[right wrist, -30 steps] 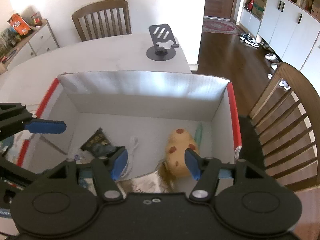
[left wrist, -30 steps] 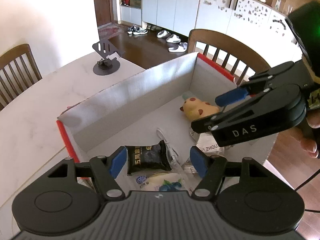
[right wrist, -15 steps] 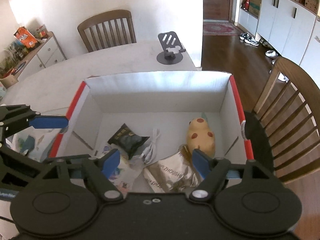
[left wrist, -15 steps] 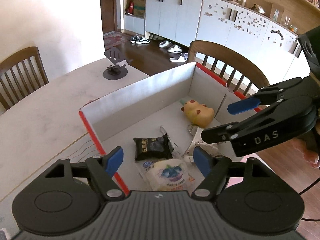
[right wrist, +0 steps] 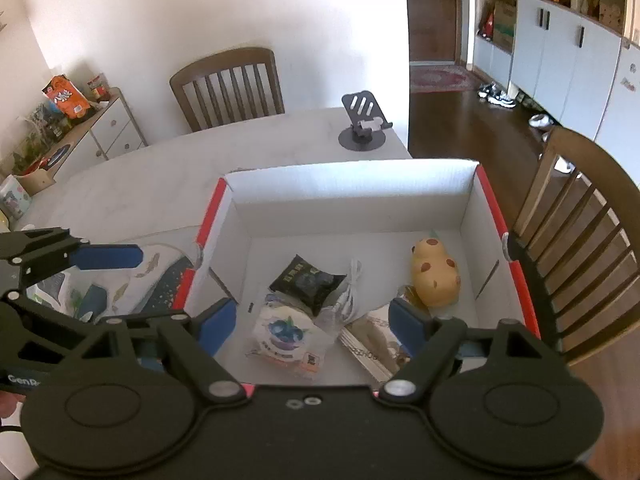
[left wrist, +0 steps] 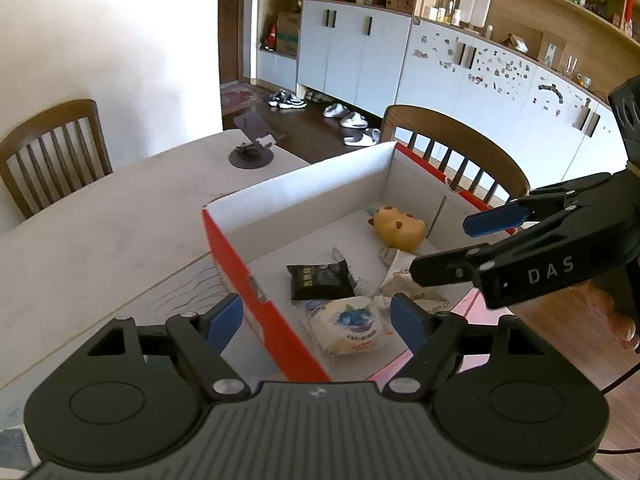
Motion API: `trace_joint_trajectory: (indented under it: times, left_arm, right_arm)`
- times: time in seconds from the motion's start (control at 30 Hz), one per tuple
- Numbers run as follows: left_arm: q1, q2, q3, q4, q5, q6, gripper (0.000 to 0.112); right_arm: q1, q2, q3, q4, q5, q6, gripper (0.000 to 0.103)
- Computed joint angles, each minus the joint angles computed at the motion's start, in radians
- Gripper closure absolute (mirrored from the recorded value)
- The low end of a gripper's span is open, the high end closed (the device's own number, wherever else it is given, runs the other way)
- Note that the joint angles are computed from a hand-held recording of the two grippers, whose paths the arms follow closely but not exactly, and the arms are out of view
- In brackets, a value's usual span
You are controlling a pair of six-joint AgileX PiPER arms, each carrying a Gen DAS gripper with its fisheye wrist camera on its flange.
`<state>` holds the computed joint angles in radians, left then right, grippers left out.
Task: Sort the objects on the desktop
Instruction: 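Withdraw both tools from the box toward the remaining items on the table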
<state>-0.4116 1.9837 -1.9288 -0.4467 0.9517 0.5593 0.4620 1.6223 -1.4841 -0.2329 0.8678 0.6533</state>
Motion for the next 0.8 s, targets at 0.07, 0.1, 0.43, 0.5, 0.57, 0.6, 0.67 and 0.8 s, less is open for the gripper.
trace_joint_trajectory:
  times: [0.07, 0.1, 0.43, 0.5, 0.57, 0.6, 0.67, 0.8]
  left_arm:
    - [0.019, -0.031, 0.045, -0.020, -0.017, 0.021, 0.028]
    - [0.028, -0.044, 0.064, -0.027, -0.024, 0.029, 0.027]
    - [0.172, -0.155, 0.224, -0.140, -0.052, 0.155, 0.011]
    - [0.213, -0.174, 0.252, -0.173, -0.045, 0.194, 0.010]
    - [0.257, -0.189, 0.271, -0.204, -0.031, 0.232, 0.010]
    - [0.280, -0.197, 0.281, -0.222, -0.023, 0.257, 0.010]
    - [0.324, -0.213, 0.302, -0.249, -0.018, 0.301, 0.010]
    - [0.417, -0.238, 0.340, -0.294, -0.001, 0.376, 0.010]
  right_arm:
    - [0.023, -0.001, -0.006, -0.031, 0.005, 0.048, 0.019]
    - [0.035, -0.003, -0.006, -0.052, 0.006, 0.075, 0.018]
    - [0.155, 0.019, -0.050, -0.162, 0.032, 0.229, 0.018]
    - [0.183, 0.035, -0.070, -0.179, 0.041, 0.253, 0.018]
    - [0.207, 0.052, -0.092, -0.189, 0.052, 0.270, 0.017]
    - [0.221, 0.061, -0.103, -0.196, 0.056, 0.279, 0.017]
    - [0.246, 0.080, -0.128, -0.202, 0.070, 0.291, 0.017]
    - [0.294, 0.124, -0.186, -0.214, 0.094, 0.314, 0.016]
